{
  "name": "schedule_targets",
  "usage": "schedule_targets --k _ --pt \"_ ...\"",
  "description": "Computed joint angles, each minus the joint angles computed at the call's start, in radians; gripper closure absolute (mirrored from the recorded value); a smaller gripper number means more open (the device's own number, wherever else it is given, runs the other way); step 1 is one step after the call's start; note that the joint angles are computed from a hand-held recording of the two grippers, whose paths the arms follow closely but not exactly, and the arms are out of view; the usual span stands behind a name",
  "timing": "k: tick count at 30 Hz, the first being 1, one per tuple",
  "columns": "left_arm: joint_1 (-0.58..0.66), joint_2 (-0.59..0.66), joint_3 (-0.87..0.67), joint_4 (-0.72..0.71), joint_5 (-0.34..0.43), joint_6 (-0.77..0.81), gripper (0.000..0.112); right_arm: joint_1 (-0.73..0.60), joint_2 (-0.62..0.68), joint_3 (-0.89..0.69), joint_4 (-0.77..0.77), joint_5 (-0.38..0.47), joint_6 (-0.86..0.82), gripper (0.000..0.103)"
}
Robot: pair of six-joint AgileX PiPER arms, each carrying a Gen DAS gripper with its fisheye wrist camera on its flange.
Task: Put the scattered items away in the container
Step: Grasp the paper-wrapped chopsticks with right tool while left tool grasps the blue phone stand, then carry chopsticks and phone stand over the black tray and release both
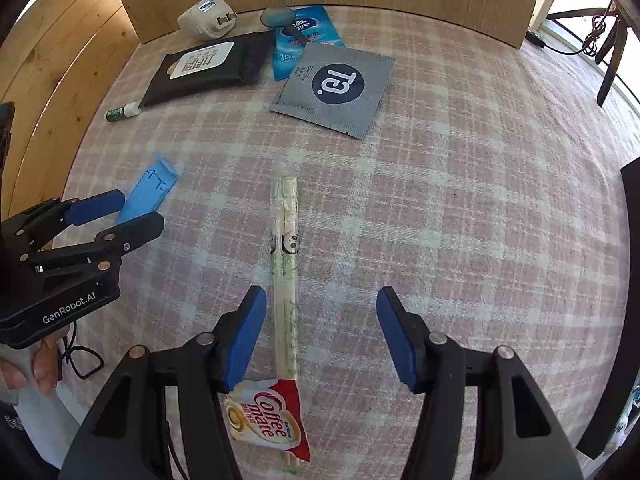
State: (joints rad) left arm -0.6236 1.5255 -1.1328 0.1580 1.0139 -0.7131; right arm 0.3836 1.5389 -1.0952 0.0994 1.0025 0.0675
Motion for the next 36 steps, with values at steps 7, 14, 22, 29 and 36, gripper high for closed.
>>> schedule_targets --k 7,14,22,29,36 --pt "0.004 0.037 -0.029 0.009 0.026 0.025 0.056 0.039 0.020 0.002 -0.039 -0.013 0.061 0.050" --pt "0.001 0.024 -0.012 0.024 0.009 0.006 0.061 0.134 0.039 -0.009 -0.161 -0.014 0.157 0.060" --pt "0.002 -0.001 0.007 0.035 -0.007 -0.064 0.078 0.075 0.024 -0.005 -0.126 -0.014 0.098 0.096" --pt "0.012 -0.054 0.044 -0.008 -0.023 -0.108 0.078 -0.027 -0.007 0.009 -0.051 -0.015 0.021 0.098" --pt "-0.178 -0.052 -0.046 0.075 0.070 -0.328 0.078 -0.168 -0.055 -0.006 0.051 0.022 -0.109 0.098"
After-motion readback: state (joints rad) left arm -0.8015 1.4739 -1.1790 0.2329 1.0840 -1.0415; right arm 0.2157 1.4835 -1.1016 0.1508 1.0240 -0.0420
